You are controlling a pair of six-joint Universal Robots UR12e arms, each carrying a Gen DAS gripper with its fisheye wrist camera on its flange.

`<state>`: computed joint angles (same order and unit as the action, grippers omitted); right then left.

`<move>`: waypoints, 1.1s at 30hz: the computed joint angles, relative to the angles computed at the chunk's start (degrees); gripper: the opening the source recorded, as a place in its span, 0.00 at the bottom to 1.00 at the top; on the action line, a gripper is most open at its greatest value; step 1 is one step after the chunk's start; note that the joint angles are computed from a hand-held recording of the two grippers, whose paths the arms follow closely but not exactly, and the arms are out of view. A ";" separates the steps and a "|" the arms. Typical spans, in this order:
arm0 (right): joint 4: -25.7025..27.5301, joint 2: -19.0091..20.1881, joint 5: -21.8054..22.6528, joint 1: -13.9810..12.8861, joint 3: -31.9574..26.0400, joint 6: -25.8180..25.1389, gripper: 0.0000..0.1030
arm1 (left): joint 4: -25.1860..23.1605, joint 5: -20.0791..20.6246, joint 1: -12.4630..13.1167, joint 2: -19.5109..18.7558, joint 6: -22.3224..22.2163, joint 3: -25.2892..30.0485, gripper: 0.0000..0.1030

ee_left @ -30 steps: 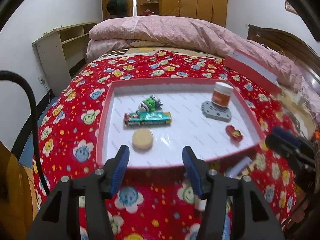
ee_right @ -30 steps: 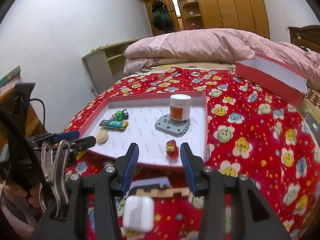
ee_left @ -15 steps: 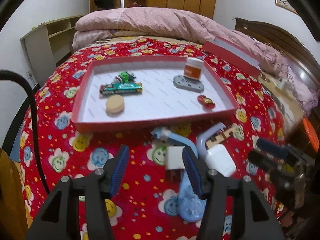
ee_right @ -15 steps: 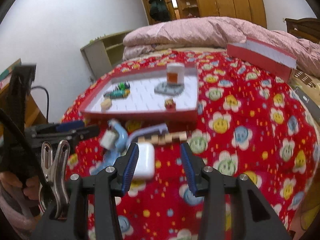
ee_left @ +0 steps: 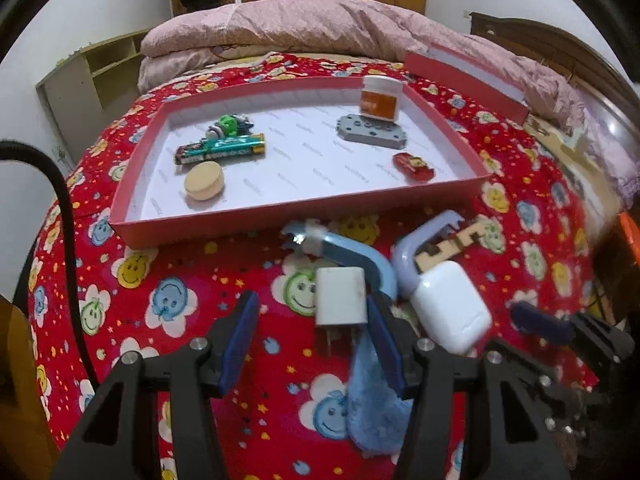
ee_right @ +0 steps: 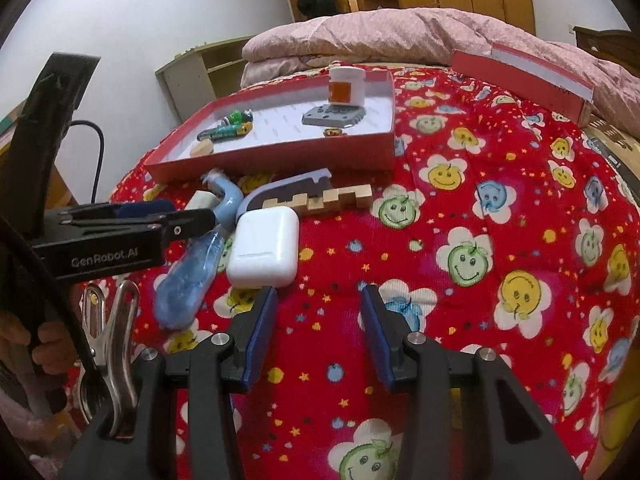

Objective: Organize rigid objects
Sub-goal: 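Close left gripper on white plug charger while right gripper approaches white earbud case, then close right gripper on earbud case while left gripper lifts plug charger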

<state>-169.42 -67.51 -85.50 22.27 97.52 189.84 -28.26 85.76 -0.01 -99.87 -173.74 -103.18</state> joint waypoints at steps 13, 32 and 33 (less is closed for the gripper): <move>-2.17 0.49 1.56 -0.03 0.19 -0.62 0.57 | -0.10 0.51 0.93 -0.40 -0.46 -0.07 0.25; 1.14 1.26 -0.52 0.70 -2.51 0.41 0.58 | 1.27 -1.13 4.36 2.19 -3.77 -3.61 0.25; 1.29 1.46 -0.67 0.87 -2.91 -0.06 0.58 | 1.57 -0.66 4.19 2.19 -3.48 -3.71 0.25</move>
<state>-168.13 -66.05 -86.17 23.14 94.61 189.77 -26.69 85.10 4.18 -97.68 -177.22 -106.89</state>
